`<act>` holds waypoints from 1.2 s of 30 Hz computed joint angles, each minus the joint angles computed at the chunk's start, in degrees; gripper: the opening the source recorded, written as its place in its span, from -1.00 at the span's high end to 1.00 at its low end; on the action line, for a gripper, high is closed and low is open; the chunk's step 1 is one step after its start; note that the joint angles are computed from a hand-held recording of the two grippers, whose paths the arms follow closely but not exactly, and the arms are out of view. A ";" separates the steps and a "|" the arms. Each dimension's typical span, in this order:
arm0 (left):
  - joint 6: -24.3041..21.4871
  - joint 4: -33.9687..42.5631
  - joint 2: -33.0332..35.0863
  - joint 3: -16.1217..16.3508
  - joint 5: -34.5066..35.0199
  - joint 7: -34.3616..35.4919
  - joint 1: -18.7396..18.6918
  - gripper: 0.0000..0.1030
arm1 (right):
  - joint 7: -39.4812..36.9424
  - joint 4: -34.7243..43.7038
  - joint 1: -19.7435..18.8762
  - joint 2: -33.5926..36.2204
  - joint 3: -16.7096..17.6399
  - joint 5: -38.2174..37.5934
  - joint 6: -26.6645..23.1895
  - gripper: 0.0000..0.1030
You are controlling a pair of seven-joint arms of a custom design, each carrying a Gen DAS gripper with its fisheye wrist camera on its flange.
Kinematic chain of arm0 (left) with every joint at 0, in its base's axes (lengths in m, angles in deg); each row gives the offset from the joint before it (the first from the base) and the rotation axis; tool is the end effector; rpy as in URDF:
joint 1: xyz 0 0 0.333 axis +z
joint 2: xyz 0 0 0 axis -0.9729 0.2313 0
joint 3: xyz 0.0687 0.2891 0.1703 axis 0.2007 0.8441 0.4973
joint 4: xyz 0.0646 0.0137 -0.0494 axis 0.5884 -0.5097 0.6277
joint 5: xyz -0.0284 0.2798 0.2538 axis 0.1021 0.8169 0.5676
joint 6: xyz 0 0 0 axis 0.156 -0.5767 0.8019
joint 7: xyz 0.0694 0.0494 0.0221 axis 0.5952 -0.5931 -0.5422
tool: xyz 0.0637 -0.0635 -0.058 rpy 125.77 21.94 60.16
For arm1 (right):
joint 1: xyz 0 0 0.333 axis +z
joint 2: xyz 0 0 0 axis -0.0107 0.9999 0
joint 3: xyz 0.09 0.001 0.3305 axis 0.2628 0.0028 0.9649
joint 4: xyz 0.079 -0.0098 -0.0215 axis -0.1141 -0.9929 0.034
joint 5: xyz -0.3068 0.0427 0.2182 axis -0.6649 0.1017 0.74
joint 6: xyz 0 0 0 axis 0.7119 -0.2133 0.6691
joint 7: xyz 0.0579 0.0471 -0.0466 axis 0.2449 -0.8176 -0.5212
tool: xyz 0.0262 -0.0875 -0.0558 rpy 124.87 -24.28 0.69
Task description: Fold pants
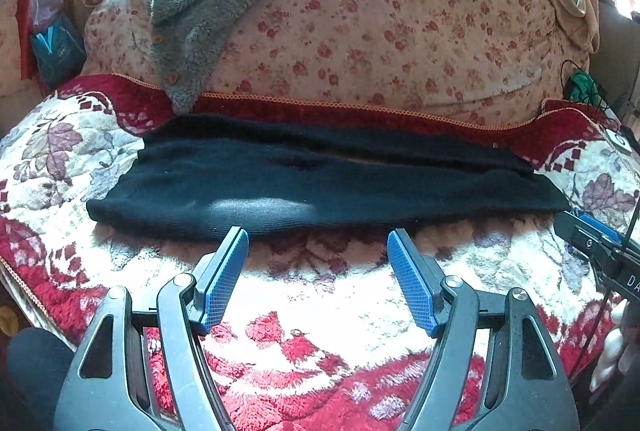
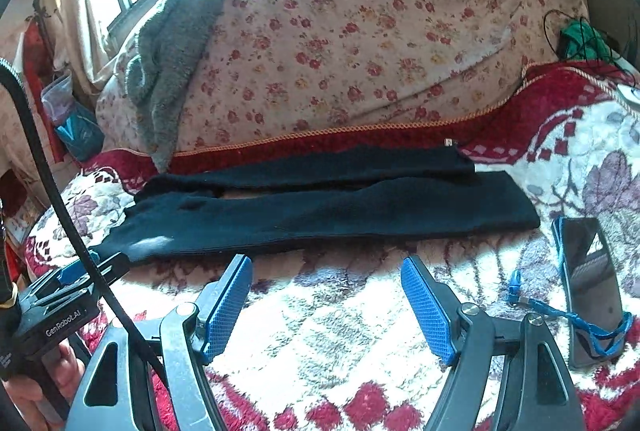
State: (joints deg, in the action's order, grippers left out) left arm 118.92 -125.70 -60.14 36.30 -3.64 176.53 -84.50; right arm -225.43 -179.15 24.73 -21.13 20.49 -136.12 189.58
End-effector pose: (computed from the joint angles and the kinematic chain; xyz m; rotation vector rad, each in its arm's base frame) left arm 0.5606 -0.1540 0.5468 -1.1824 2.2685 -0.9321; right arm 0.4225 0.3355 0.5307 -1.0537 2.1269 -0.6262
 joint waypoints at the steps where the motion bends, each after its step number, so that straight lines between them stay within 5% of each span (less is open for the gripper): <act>1: 0.07 -0.21 -0.12 -0.02 -0.32 0.35 -0.01 -0.41 | 0.02 -0.11 0.05 -0.19 0.01 0.23 -0.07 -0.47; 3: 0.79 -0.68 -0.34 -0.04 -2.02 1.79 -0.11 -0.41 | 1.13 -0.62 -0.06 -0.61 0.03 -0.17 0.73 -0.47; 14: -6.74 3.60 2.19 0.95 11.25 -14.74 1.87 -0.41 | -0.54 -4.15 -2.07 -1.05 -1.10 2.36 8.41 -0.47; 26: -12.63 9.24 6.53 1.24 16.38 -25.86 4.35 -0.41 | -3.53 -8.71 -6.52 -1.49 -2.18 5.56 19.13 -0.47; 36: -14.04 13.14 10.55 1.32 18.74 -33.50 5.60 -0.41 | 5.61 -11.71 -9.83 -0.23 -2.51 0.75 27.97 -0.47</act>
State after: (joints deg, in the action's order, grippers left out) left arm 104.88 -112.56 -49.59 37.63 15.10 143.03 -78.91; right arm -219.82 -190.86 14.90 -21.36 17.97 -135.37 217.55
